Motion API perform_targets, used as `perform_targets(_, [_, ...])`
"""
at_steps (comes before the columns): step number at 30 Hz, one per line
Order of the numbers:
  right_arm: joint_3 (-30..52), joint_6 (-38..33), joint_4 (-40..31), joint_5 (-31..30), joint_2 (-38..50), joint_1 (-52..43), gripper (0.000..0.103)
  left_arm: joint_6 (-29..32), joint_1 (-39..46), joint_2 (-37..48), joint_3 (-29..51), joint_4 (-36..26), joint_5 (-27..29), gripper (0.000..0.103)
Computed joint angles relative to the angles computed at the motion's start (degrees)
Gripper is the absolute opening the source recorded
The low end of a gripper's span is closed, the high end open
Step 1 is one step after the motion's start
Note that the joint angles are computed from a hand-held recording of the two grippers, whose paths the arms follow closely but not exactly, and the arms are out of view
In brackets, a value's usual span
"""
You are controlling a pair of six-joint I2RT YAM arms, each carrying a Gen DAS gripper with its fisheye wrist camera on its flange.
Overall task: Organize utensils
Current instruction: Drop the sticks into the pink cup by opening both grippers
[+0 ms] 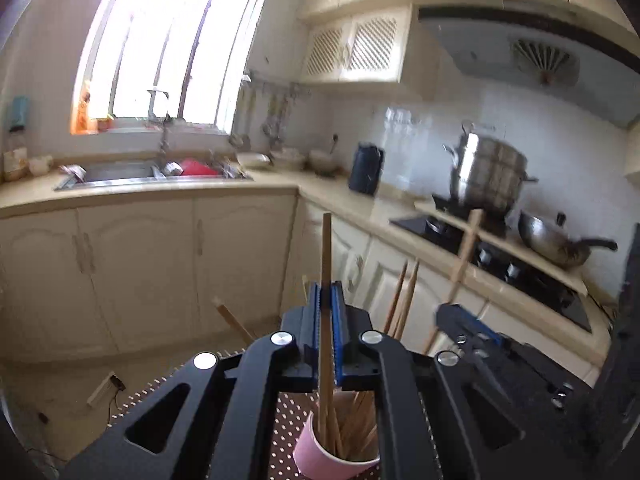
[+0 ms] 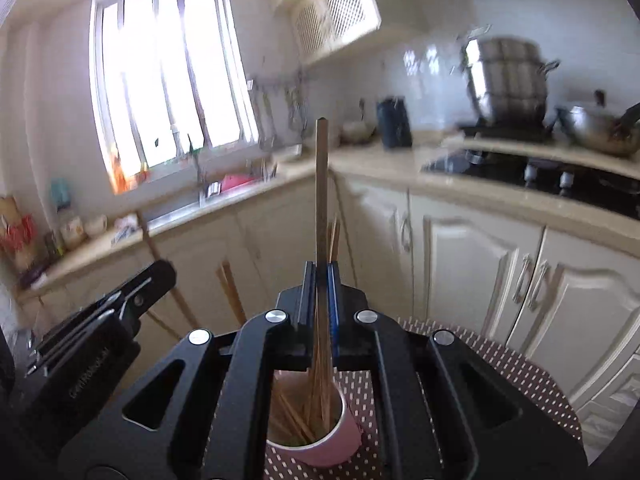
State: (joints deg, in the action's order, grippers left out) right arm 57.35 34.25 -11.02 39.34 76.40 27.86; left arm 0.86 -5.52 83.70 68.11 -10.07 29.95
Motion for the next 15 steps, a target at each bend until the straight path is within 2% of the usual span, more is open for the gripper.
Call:
perform_targets(1, [-0.75, 0.07, 0.56, -0.79, 0.34, -0.53, 0.007, 0.78, 0.27, 1.25, 0.37, -0.48, 1.06, 0.007])
perform_targets(3, [-1.60, 1.29, -0.34, -1.31, 1.39, -1.65, 0.007, 2.93, -0.04, 3.63, 0.90, -1.49, -0.62, 0.007])
perform_targets(5, [-2.32, 2.38, -1.61, -2.33, 1.52, -2.26, 0.007, 4.22, 0.17, 4.83, 0.63, -1.13, -0.52, 0.015])
perform_targets(6, [-3.01, 3.05, -1.90, -2.39, 1.32, -2.35, 0.009, 4.88, 0.51, 5.36, 0.49, -1.16, 0.13, 0.026])
perform_targets(8, [-4.23, 3.79, -2.28, -1.88, 0.74, -2.19, 0.021, 5.55, 1.20, 4.96, -1.20, 0.53, 0.96, 0.030])
perform_targets(10, [-5.67, 4.63, -2.53, 0.26, -0.38, -1.25, 0.062, 6.22, 1.50, 4.22, -2.62, 1.50, 0.59, 0.030])
perform_targets(15, [-7.11, 4.75, -3.96, 4.06, -2.35, 1.72, 0.062, 7.45, 2.44, 1.62, -4.76, 1.39, 2.47, 0.032])
